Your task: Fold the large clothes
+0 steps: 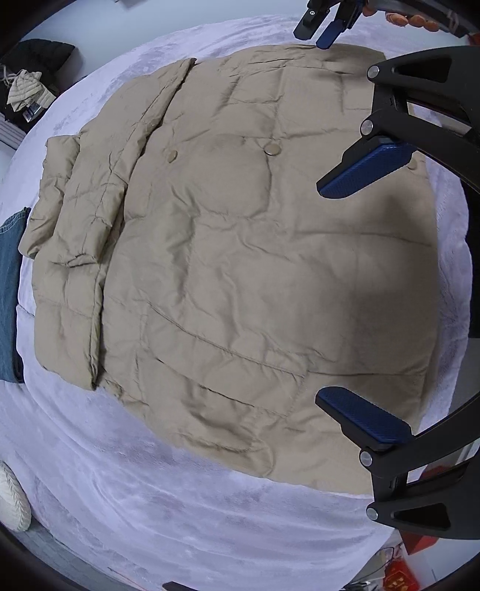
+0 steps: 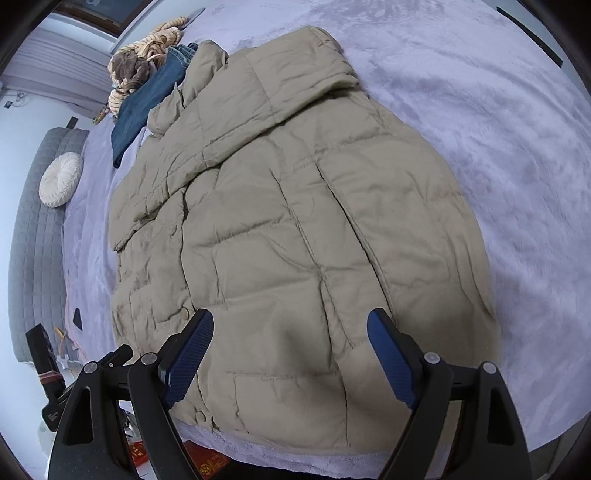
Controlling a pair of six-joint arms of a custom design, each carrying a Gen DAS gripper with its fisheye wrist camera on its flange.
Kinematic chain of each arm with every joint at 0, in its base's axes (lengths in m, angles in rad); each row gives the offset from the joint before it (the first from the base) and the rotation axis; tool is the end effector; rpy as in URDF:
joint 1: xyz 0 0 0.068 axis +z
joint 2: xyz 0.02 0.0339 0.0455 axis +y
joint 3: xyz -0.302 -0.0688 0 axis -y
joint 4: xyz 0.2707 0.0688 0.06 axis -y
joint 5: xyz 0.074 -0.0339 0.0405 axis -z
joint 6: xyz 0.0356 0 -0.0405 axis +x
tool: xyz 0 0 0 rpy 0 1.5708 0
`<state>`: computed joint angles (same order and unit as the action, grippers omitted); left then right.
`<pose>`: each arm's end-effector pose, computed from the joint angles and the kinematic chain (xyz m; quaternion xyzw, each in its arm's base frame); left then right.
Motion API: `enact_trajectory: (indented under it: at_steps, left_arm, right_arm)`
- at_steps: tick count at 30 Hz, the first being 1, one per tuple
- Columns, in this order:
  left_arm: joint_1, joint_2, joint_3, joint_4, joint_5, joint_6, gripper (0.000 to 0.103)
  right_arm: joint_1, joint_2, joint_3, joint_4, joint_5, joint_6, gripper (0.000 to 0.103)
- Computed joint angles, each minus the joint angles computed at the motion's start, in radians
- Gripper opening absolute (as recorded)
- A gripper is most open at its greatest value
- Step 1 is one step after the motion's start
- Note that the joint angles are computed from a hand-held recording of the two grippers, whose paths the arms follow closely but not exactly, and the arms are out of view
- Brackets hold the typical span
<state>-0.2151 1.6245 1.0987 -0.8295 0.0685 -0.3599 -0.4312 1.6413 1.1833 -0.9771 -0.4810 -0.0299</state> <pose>0.3159 -0.0715 0.2241 -0.0682 0.9913 -0.0631 0.0934 0.3020 -0.1208 0.2443 0.1773 0.9528 0.2163 0.1184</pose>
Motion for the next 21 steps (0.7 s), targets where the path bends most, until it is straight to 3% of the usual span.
enact_trajectory:
  at_steps: [14,21]
  left_arm:
    - [0.259,-0.207,-0.258,-0.038,0.296,0.175,0.102]
    - [0.377,-0.147,-0.334,-0.034,0.449,0.2,0.102]
  right_arm:
    - [-0.278,-0.117,-0.246,-0.03,-0.085,0.037,0.087]
    - [-0.325,-0.092,-0.327,0.039,-0.137,0.119,0.087]
